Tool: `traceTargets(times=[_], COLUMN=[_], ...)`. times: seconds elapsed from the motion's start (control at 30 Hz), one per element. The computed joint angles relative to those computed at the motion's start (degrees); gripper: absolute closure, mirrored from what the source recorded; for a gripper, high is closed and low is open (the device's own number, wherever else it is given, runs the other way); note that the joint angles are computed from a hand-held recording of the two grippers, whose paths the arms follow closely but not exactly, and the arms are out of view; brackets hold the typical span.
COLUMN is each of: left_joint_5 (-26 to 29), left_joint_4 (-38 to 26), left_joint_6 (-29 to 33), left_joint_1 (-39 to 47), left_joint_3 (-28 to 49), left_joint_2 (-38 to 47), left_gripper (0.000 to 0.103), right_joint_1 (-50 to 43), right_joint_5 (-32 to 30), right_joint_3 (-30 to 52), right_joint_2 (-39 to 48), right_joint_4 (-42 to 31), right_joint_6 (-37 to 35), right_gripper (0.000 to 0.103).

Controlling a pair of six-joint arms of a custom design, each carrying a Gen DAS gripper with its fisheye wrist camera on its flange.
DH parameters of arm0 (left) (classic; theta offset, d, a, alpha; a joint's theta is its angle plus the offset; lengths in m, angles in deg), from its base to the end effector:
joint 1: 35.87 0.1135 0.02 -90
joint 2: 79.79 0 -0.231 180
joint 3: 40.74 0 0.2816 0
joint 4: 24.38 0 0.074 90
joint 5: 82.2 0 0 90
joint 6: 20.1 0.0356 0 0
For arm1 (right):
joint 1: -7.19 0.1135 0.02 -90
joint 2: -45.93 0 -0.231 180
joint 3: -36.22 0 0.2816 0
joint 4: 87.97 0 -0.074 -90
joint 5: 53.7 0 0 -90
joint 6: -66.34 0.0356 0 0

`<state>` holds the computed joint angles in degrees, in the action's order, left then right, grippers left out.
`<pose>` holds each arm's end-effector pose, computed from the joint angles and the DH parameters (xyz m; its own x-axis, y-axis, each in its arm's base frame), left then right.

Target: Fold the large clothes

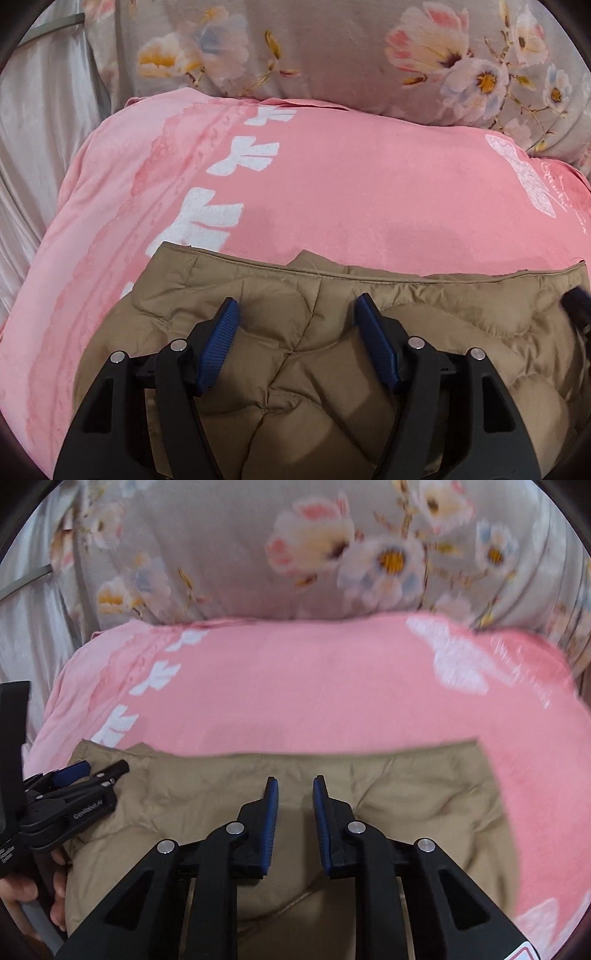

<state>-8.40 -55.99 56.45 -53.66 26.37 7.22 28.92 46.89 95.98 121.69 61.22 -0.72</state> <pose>0.3268 -0.0944 0.1637 -0.7546 0.0076 -0.6561 -0.0488 0.9965 0.0676 0.2890 0.1081 0.1803 -0.7200 0.1255 -0.6825 0.0364 0.9890 0.1434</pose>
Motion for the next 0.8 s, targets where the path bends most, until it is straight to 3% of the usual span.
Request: traceTargets(times=[0.13, 0.37, 0.8], left_joint_5=[0.49, -3.07, -5.07], left_joint_4=[2.31, 6.29, 7.51], left_joint_6=[-0.63, -1.11, -0.83], left_joint_1=[0.42, -1.13, -1.89], left_joint_3=[-1.51, -3.92, -4.24], left_joint_2=[0.13, 0.24, 1.08], left_gripper=[0.035, 0.033, 0.031], right_joint_1=[-0.11, 2.18, 2.27], right_joint_5=[-0.80, 3.34, 3.67], right_joint_3=[-1.55, -1.47, -1.16], right_joint_2=[2.69, 5.12, 6.64], right_joint_4=[3.83, 5.44, 6.18], right_joint_6=[1.71, 0.99, 0.72], right_gripper=[0.088, 0.088, 0.088])
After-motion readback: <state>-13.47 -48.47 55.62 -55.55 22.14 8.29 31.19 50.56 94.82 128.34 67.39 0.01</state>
